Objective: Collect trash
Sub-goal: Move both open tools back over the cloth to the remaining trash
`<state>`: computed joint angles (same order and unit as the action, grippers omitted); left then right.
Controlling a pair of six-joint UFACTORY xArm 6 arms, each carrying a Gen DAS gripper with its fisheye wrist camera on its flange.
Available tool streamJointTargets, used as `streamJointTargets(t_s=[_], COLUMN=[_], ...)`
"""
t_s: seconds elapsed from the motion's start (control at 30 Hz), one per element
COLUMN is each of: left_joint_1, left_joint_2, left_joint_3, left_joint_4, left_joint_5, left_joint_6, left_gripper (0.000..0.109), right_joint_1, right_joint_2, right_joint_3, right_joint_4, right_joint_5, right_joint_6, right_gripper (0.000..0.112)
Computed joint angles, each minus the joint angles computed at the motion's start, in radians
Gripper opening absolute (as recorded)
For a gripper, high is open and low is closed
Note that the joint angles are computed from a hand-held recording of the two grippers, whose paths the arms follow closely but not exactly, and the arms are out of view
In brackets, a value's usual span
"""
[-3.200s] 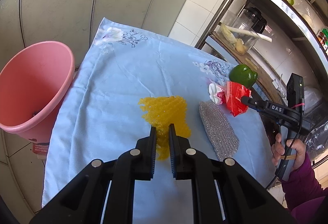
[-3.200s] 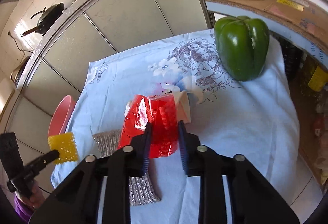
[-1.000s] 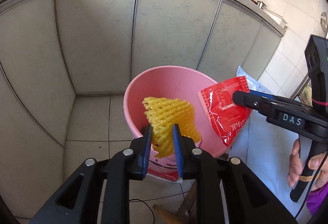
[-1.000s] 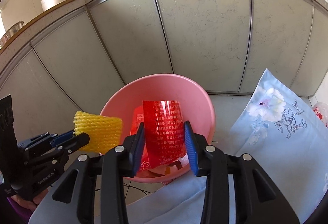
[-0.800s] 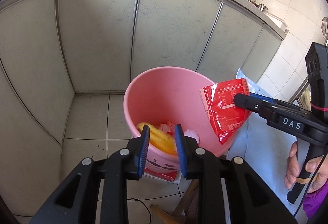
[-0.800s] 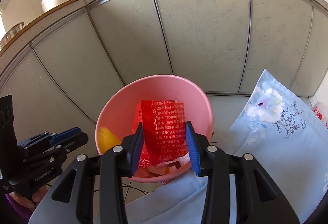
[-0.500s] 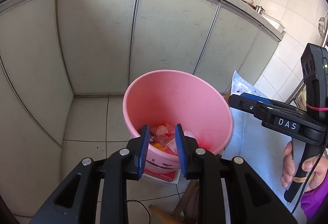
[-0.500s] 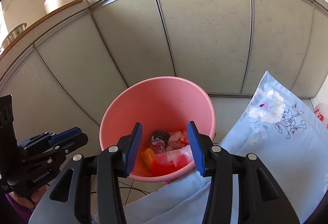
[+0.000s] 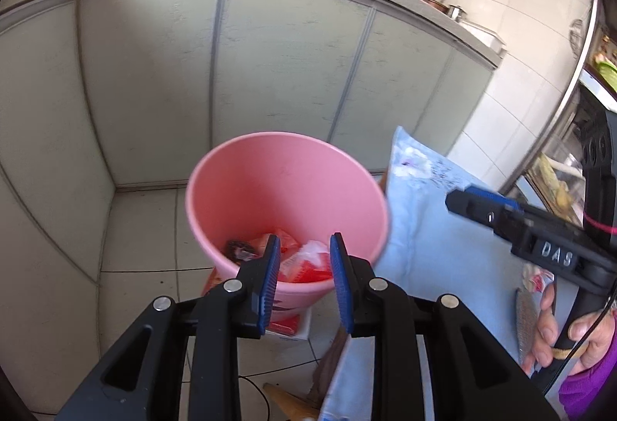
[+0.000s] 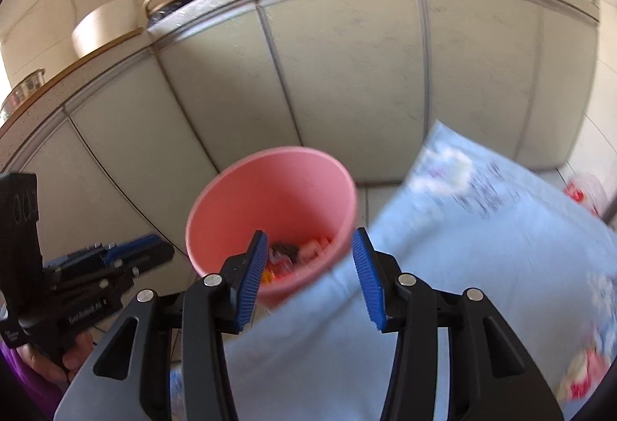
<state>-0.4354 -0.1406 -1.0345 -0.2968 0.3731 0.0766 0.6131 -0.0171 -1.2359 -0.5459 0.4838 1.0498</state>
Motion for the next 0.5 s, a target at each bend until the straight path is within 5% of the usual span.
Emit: streamJointTargets(t_s=[0.3,0.5], left_joint_1=[-0.11,-0.196], left_joint_2=[-0.012,0.012], left_joint_3=[-0.011,-0.048], left_joint_4=[-0.091,-0.149], left_joint_5=[0.029,0.091], left_joint_6=[0.127,0.2], left_gripper=[0.03,0.031], right_joint_1=[0.034,0.08], right_joint_2=[-0.325,-0.622], right_joint_3=[0.33,0.567], right_joint_4=[-0.141,-0.185], right_joint_5=[0.102,0.287], right_joint_6=[0.231,0.389], right_gripper=[0.047,0.047])
